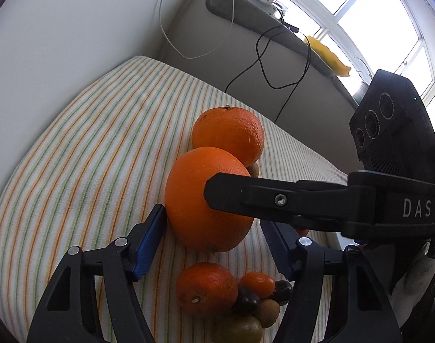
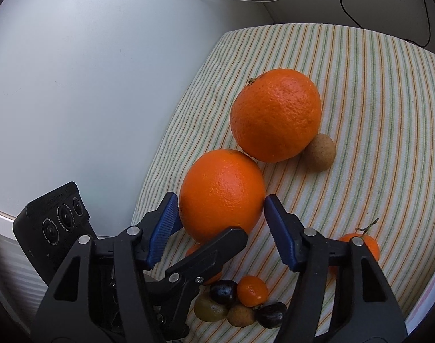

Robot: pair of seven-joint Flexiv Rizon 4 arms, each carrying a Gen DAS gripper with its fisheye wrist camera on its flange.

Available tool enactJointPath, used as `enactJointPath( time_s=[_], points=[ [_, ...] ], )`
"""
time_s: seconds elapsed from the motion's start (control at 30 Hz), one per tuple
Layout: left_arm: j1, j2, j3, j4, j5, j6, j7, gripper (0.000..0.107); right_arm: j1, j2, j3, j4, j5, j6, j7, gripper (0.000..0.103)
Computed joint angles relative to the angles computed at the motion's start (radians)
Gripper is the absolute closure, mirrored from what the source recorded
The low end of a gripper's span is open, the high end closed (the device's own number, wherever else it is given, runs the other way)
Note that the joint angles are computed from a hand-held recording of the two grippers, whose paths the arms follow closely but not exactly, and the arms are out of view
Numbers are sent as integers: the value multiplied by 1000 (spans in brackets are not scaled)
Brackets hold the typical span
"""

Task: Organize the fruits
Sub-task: 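Close the right tool around the large orange, then lift the large orange with the right tool and carry it over the floral plate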

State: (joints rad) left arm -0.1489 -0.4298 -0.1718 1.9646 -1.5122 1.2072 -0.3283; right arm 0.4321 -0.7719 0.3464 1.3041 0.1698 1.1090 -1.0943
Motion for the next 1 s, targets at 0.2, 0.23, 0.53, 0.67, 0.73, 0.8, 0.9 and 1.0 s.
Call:
enactJointPath(
  time_s=[0.2,0.23,0.53,0.67,0.73,0.8,0.9,1.0],
  points=[
    [-6,1,0,0,-11,18,10,44,9,-12,-10,-24,-9,-7,12,38],
    [-7,1,0,0,-13,19,11,44,12,-10,-12,-23,-11,-7,16,38],
    [-17,11,7,3,-29,30,25,44,-2,5,2,20,0,28,7,38],
    [-28,18,7,6,-55,48,48,44,-5,8,6,25,2,37,4,39],
    [-35,23,9,6,-70,55,58,44,-6,13,8,32,2,43,-2,39],
    [-43,28,12,8,-81,61,64,44,-7,21,9,42,2,50,-4,39],
    [-60,38,17,10,-105,77,85,44,-14,34,16,59,7,64,-11,39],
    [-82,51,24,15,-144,96,118,44,-23,47,26,76,15,80,-24,39]
  ],
)
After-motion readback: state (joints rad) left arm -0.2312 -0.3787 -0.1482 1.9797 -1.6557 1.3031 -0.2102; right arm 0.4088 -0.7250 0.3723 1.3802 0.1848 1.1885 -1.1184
